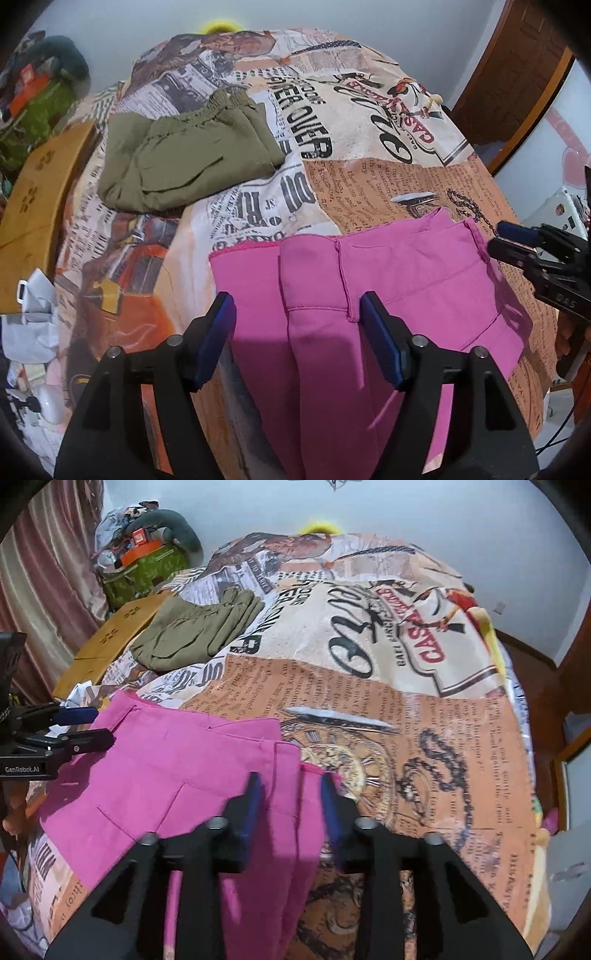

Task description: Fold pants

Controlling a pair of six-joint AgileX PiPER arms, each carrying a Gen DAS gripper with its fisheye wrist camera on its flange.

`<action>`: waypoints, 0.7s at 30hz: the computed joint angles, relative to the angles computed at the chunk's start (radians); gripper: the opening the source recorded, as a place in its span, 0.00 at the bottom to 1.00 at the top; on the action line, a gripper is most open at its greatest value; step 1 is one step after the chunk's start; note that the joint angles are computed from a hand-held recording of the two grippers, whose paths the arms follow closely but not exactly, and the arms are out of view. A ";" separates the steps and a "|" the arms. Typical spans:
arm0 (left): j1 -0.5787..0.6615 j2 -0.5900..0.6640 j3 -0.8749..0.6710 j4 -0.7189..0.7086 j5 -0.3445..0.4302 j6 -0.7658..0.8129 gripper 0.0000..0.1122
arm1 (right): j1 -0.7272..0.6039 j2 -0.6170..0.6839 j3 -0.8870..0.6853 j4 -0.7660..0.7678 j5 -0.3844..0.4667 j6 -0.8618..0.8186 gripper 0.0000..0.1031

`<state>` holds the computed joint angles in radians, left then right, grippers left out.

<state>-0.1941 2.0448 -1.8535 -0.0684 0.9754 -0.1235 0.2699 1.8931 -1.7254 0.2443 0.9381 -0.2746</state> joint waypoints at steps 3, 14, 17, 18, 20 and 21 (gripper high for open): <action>0.005 -0.033 0.023 0.009 -0.014 -0.004 0.66 | -0.023 -0.038 0.032 0.035 -0.010 -0.015 0.52; 0.041 -0.109 0.178 -0.001 -0.048 -0.014 0.76 | -0.065 0.019 0.067 0.118 0.044 -0.001 0.62; 0.049 -0.112 0.213 -0.013 -0.069 -0.001 0.80 | -0.099 0.035 0.077 0.204 0.055 -0.032 0.62; 0.055 -0.110 0.221 -0.034 -0.075 0.005 0.80 | -0.105 0.040 0.075 0.220 0.061 -0.037 0.62; 0.071 -0.098 0.222 -0.089 -0.071 0.021 0.80 | -0.108 0.049 0.069 0.237 0.067 -0.044 0.62; 0.079 -0.093 0.224 -0.122 -0.075 0.033 0.80 | -0.107 0.051 0.069 0.240 0.066 -0.048 0.62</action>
<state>-0.1150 1.9514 -1.6295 -0.1903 0.9006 -0.0902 0.1630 1.9436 -1.6562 0.4841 1.0038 -0.3227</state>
